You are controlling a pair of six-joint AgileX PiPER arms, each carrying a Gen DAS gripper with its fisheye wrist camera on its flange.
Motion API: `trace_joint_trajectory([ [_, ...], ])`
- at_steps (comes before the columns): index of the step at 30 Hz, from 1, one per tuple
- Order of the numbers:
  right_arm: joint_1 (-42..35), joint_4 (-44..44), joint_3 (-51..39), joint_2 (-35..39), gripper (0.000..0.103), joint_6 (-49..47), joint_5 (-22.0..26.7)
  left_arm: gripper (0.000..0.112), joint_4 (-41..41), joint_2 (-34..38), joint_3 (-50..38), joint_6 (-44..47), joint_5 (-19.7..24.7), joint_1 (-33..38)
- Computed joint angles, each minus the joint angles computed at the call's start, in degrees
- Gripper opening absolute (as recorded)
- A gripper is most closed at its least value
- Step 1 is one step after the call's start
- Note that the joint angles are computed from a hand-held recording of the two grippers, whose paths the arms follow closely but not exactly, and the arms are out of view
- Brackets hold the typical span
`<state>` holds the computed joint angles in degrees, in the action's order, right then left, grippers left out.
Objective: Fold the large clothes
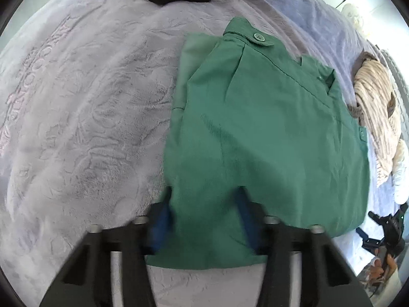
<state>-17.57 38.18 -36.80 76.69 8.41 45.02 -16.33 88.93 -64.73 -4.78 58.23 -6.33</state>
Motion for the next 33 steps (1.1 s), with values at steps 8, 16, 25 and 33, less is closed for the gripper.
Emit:
trace_joint_trajectory([
  [8, 3.71, -7.48, -4.72, 2.69, 0.003, 3.00, -0.67, 0.011, -3.98, -6.64, 5.25, 6.74, 1.12, 3.77],
  [16, 3.49, -9.07, -3.36, 8.55, 0.004, -0.09, -2.35, 0.012, -1.48, -7.75, 13.02, 6.46, -2.56, 3.92],
  [25, 9.69, -25.68, -7.08, -4.65, 0.010, 18.58, 3.95, 0.012, 6.63, -10.85, 2.37, 1.22, 4.43, 4.38],
  [33, 19.81, -28.29, -23.18, 11.71, 0.010, 17.41, 1.27, 0.012, 13.19, 5.24, -10.89, -8.49, -3.19, -8.28],
])
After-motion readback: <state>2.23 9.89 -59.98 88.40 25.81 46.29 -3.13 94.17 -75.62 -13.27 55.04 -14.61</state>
